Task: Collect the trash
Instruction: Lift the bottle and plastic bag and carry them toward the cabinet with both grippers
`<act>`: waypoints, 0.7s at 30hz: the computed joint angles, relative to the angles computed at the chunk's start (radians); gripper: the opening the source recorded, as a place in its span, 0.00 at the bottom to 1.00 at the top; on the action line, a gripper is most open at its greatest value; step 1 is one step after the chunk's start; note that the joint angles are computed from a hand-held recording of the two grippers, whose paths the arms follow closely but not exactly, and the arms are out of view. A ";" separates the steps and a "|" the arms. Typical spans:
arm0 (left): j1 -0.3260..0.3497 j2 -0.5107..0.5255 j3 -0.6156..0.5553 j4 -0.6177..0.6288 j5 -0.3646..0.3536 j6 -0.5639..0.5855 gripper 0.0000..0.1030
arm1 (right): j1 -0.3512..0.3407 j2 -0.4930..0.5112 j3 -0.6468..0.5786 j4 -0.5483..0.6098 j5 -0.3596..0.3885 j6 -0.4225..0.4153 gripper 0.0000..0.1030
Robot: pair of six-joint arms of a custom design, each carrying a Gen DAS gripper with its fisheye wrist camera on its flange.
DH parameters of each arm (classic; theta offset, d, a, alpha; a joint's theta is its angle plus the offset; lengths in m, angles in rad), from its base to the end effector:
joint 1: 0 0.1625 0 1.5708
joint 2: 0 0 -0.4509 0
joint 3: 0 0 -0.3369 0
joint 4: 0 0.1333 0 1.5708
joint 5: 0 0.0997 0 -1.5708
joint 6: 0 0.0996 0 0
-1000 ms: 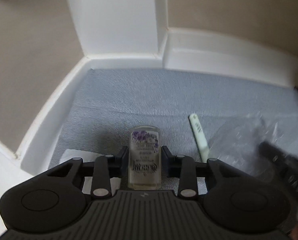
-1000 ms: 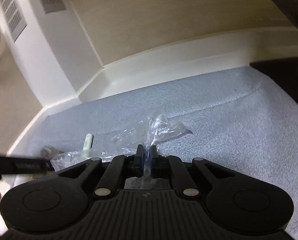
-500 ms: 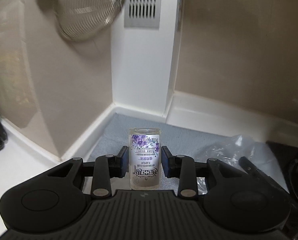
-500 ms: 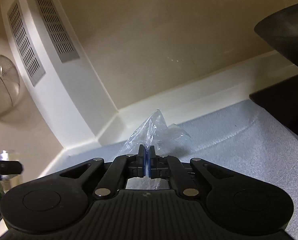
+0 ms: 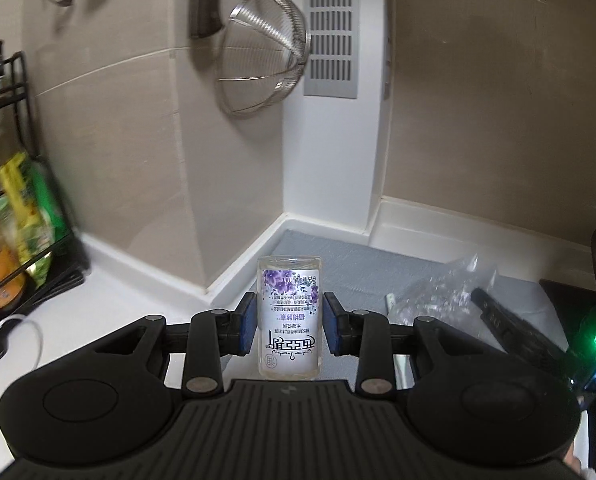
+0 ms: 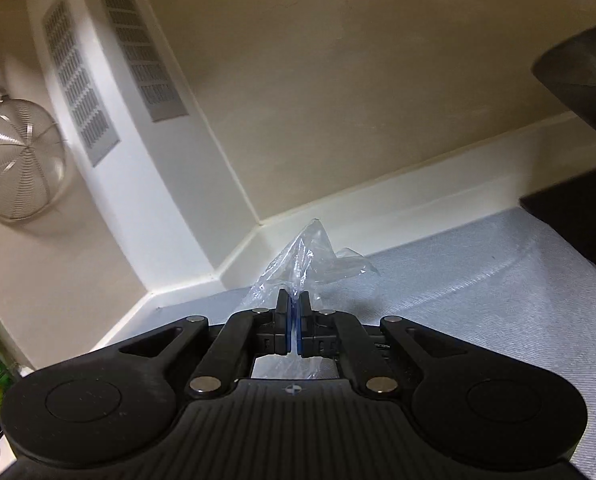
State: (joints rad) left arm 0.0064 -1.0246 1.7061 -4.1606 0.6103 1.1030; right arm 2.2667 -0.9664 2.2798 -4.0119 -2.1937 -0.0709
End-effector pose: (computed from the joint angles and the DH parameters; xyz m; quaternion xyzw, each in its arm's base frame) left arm -0.4076 -0.2175 0.4107 0.0898 0.7661 -0.4842 0.4131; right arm 0.3512 -0.3032 0.2631 0.1491 -0.8074 0.5637 0.0901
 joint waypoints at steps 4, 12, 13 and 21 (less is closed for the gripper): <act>-0.057 -0.025 0.029 0.043 0.062 -0.055 0.37 | 0.050 -0.032 0.008 0.068 -0.048 0.049 0.02; -0.196 -0.060 0.066 0.085 0.180 -0.141 0.37 | 0.263 -0.110 0.062 0.114 -0.126 0.003 0.02; -0.215 -0.062 0.071 0.090 0.195 -0.151 0.37 | 0.288 -0.127 0.064 0.132 -0.131 0.002 0.02; -0.370 -0.059 0.093 0.105 0.342 -0.221 0.37 | 0.485 -0.271 0.073 0.321 -0.188 0.003 0.02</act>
State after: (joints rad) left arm -0.3632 -1.0839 1.7990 -4.0554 0.9527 0.8819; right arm 2.7517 -1.2370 2.3526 -3.6908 -2.3815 -0.0680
